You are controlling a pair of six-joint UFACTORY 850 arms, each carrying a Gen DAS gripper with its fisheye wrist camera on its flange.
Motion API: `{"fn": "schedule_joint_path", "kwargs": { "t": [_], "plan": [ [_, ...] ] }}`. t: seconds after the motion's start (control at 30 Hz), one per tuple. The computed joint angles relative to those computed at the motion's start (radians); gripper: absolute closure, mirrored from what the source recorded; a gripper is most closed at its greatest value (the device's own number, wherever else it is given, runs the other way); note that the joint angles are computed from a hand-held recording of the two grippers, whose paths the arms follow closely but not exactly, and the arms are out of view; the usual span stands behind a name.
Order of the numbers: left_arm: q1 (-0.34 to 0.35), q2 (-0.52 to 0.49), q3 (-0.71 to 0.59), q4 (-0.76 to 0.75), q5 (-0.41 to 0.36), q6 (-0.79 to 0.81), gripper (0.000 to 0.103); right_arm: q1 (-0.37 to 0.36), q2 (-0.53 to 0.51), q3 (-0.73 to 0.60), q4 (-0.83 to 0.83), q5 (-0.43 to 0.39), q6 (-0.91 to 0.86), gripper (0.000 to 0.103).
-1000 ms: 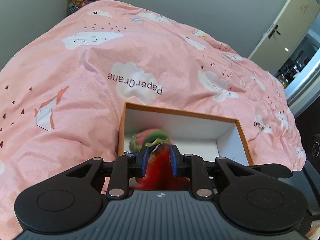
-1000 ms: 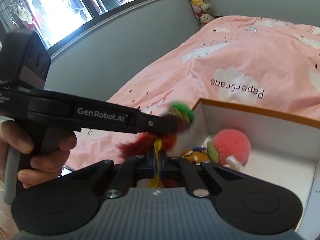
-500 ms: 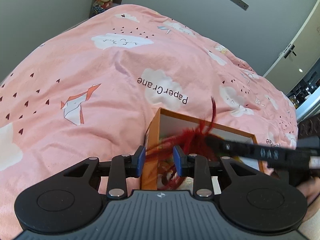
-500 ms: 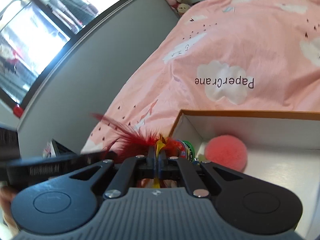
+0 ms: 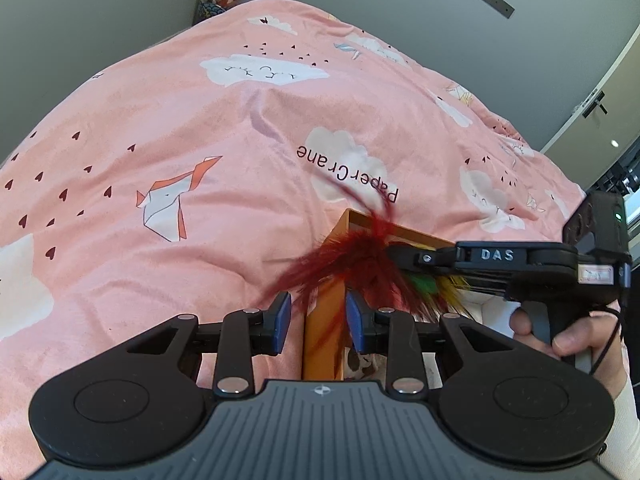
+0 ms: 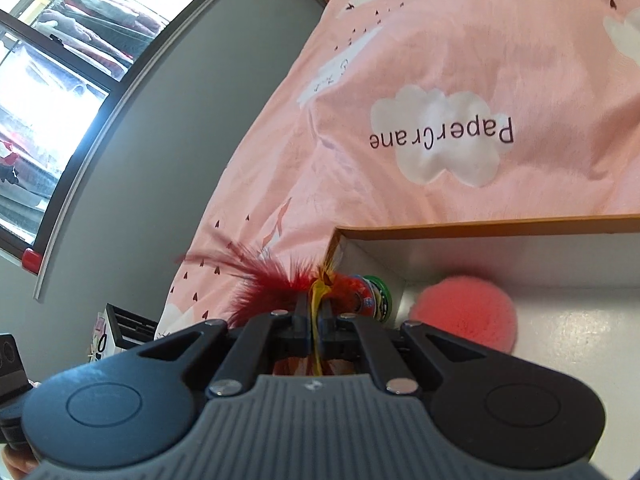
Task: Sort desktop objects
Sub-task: 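Open both tools to drop the pompom and feathered toy into the box, then move both tools back toward the remaining items in front of the box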
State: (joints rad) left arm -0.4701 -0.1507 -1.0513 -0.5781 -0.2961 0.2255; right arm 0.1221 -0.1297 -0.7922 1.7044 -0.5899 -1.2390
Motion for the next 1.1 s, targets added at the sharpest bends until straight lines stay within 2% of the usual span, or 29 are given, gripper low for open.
{"fn": "schedule_joint_path", "kwargs": {
  "t": [0.1, 0.23, 0.47, 0.6, 0.77, 0.87, 0.97, 1.07, 1.1],
  "plan": [
    [-0.002, -0.001, -0.001, 0.01, -0.002, -0.005, 0.069, -0.006, -0.015, -0.004, 0.015, 0.011, 0.004, 0.09],
    [-0.005, -0.001, -0.003, 0.048, 0.002, -0.04, 0.069, -0.021, -0.002, 0.011, 0.02, 0.016, 0.0, 0.076],
    [-0.019, 0.013, 0.004, 0.083, -0.002, -0.061, 0.069, -0.022, 0.067, 0.053, -0.009, 0.049, -0.011, 0.075],
    [-0.038, 0.034, 0.023, 0.13, 0.015, -0.097, 0.069, -0.011, 0.138, 0.094, -0.022, 0.084, -0.032, 0.069],
    [-0.068, 0.072, 0.051, 0.167, 0.036, -0.1, 0.069, 0.038, 0.263, 0.154, -0.056, 0.183, -0.09, 0.064],
    [-0.088, 0.103, 0.07, 0.207, 0.042, -0.114, 0.069, 0.076, 0.349, 0.197, -0.082, 0.241, -0.116, 0.056],
    [-0.122, 0.14, 0.098, 0.315, 0.065, -0.198, 0.069, 0.117, 0.434, 0.242, -0.085, 0.304, -0.158, 0.053],
    [-0.18, 0.173, 0.138, 0.543, 0.101, -0.398, 0.069, 0.158, 0.52, 0.292, -0.078, 0.375, -0.186, 0.052],
    [-0.201, 0.181, 0.151, 0.627, 0.107, -0.474, 0.069, 0.167, 0.546, 0.308, -0.082, 0.394, -0.186, 0.048]
  ]
}}
